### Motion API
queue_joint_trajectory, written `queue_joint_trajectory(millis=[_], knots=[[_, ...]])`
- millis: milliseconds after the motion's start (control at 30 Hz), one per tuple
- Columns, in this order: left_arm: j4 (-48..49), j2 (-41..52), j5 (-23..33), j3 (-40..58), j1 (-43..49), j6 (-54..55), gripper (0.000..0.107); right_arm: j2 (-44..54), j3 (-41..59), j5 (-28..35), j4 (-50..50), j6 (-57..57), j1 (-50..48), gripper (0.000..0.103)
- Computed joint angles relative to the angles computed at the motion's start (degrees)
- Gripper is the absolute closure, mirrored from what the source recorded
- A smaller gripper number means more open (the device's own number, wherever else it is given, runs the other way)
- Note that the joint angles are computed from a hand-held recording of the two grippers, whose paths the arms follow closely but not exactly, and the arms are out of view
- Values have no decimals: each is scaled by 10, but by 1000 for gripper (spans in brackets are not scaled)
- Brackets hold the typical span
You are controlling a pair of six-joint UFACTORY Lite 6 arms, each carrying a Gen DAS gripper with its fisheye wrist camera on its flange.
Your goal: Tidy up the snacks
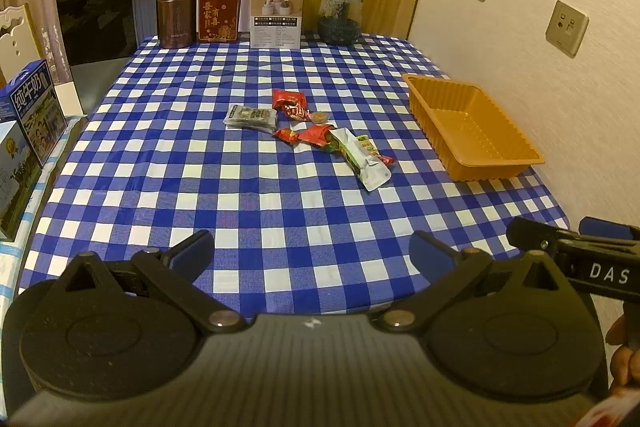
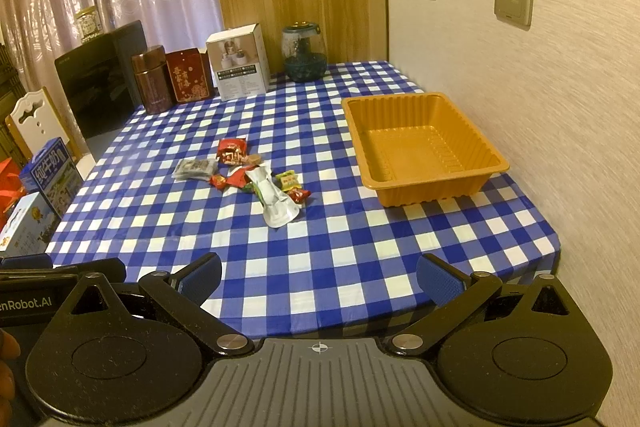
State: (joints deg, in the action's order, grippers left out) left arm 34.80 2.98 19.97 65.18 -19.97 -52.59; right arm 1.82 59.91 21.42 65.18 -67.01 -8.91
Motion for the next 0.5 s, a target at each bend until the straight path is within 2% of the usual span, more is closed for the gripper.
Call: queue_joint_trajectory(millis=[200, 500], knots=[[-3, 0, -1, 0, 0, 1, 4, 1, 3, 3, 8, -4, -4, 0], [-91, 26, -13, 36, 28, 98, 4, 21, 14, 1, 59, -40, -8, 0]])
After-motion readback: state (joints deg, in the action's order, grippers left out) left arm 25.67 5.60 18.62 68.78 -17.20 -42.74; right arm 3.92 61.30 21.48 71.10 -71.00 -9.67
